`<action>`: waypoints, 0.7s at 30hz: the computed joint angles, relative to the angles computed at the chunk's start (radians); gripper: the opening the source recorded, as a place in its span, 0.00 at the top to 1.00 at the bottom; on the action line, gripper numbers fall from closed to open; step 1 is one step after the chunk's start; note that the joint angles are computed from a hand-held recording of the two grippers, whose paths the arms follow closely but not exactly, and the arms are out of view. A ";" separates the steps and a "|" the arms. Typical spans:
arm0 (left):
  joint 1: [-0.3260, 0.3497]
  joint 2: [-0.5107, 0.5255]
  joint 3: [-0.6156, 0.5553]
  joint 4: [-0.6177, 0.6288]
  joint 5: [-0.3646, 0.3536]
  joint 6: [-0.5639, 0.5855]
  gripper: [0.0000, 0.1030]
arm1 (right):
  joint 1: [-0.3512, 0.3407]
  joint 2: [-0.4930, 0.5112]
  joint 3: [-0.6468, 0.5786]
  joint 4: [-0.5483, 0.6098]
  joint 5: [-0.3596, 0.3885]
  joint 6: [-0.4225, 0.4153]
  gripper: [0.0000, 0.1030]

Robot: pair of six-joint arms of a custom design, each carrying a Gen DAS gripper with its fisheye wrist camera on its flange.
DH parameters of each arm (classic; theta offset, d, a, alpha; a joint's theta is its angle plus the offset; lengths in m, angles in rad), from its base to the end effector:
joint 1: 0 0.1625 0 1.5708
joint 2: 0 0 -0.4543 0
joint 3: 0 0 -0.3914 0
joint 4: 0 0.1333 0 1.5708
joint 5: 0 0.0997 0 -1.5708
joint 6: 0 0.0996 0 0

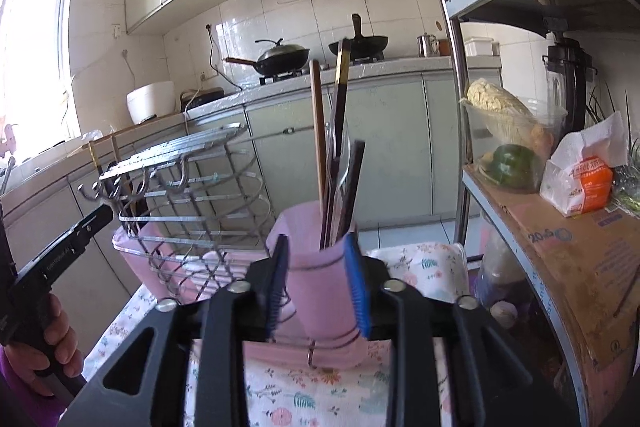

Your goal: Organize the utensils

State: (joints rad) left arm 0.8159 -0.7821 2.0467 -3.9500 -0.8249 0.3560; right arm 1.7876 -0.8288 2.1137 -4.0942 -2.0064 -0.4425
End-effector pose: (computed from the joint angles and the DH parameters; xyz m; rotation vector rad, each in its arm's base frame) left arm -0.2305 -0.5381 0.1668 0.7052 2.1549 -1.5163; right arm 0.2043 -0.5031 0.1867 0.3799 -2.1715 1.4880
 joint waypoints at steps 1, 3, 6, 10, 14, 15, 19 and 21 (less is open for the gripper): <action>-0.003 -0.006 0.007 0.010 0.000 -0.009 0.69 | 0.000 0.001 0.008 -0.005 0.003 0.008 0.62; -0.012 -0.025 0.029 0.047 -0.002 -0.032 0.69 | 0.003 0.002 0.021 -0.011 -0.005 0.023 0.62; -0.027 -0.052 0.058 0.093 -0.007 -0.067 0.69 | 0.009 0.008 0.033 -0.020 -0.029 0.039 0.62; -0.042 -0.079 0.088 0.142 -0.014 -0.104 0.69 | 0.025 0.016 0.040 -0.021 -0.062 0.049 0.62; -0.054 -0.109 0.111 0.230 -0.012 -0.166 0.69 | 0.042 0.026 0.043 -0.020 -0.083 0.036 0.62; -0.057 -0.114 0.119 0.241 -0.012 -0.177 0.69 | 0.048 0.027 0.043 -0.007 -0.093 0.037 0.62; -0.071 -0.121 0.144 0.250 -0.005 -0.182 0.69 | 0.059 0.036 0.041 0.006 -0.108 0.035 0.62; -0.077 -0.127 0.151 0.264 -0.005 -0.188 0.69 | 0.064 0.041 0.042 0.001 -0.112 0.039 0.62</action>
